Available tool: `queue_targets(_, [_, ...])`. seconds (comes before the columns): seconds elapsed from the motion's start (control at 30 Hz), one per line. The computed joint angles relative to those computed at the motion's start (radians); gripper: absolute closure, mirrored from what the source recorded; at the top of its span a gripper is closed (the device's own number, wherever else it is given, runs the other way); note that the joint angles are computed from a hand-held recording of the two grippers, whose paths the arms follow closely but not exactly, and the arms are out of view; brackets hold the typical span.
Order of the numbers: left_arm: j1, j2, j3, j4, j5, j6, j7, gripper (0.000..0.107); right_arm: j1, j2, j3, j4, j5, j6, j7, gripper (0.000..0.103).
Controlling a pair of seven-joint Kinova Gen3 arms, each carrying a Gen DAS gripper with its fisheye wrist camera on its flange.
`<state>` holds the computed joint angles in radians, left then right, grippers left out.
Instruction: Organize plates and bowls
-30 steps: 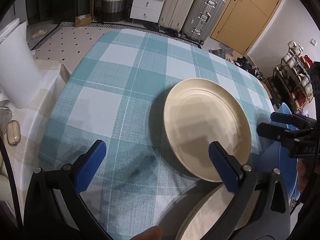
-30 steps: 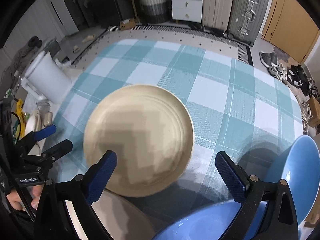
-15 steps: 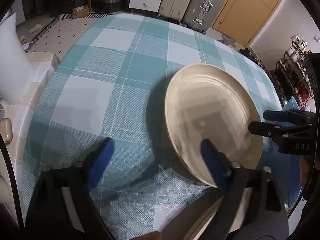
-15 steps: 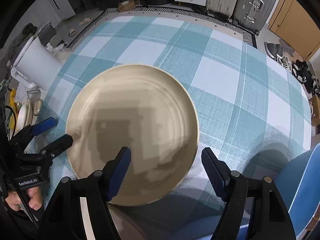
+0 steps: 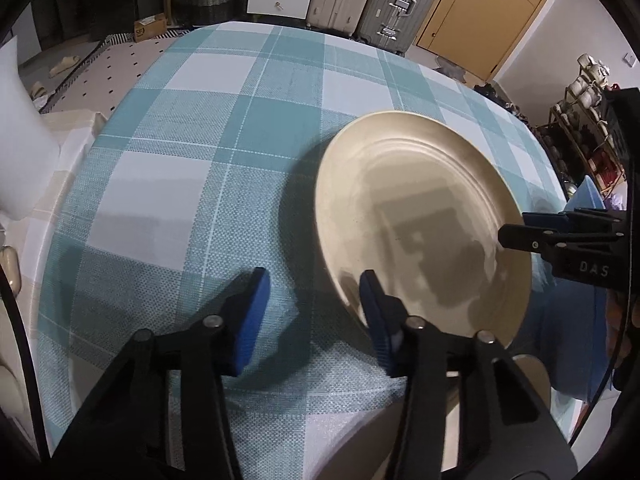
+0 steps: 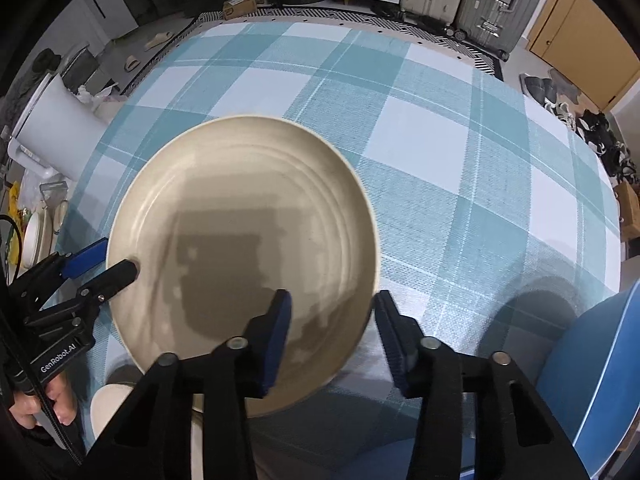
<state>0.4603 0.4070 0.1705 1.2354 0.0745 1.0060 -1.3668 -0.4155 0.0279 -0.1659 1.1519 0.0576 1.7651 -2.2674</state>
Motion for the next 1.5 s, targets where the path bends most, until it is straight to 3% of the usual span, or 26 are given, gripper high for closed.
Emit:
queue_targets(0.17, [-0.006,-0.002,0.016,0.004,0.026,-0.013,-0.040,0.092,-0.007,-0.004,-0.004,0.002,0.022,0.005,-0.012,0.073])
queue_targets(0.43, [0.024,-0.007,0.003,0.006,-0.011,-0.019,-0.021,0.092,-0.012,-0.011,-0.009,0.009,0.039,-0.001,-0.025,0.081])
queue_targets(0.8, [0.034,-0.059,-0.003,0.046,-0.054,-0.062,0.005,0.092,-0.037,-0.018,-0.027,-0.009,0.079,-0.006,-0.049,0.082])
queue_targets(1.5, [0.004,-0.252,0.023,0.133,-0.070,-0.058,0.027,0.092,-0.203,-0.011,-0.110,-0.230,0.243,0.161,-0.180,0.082])
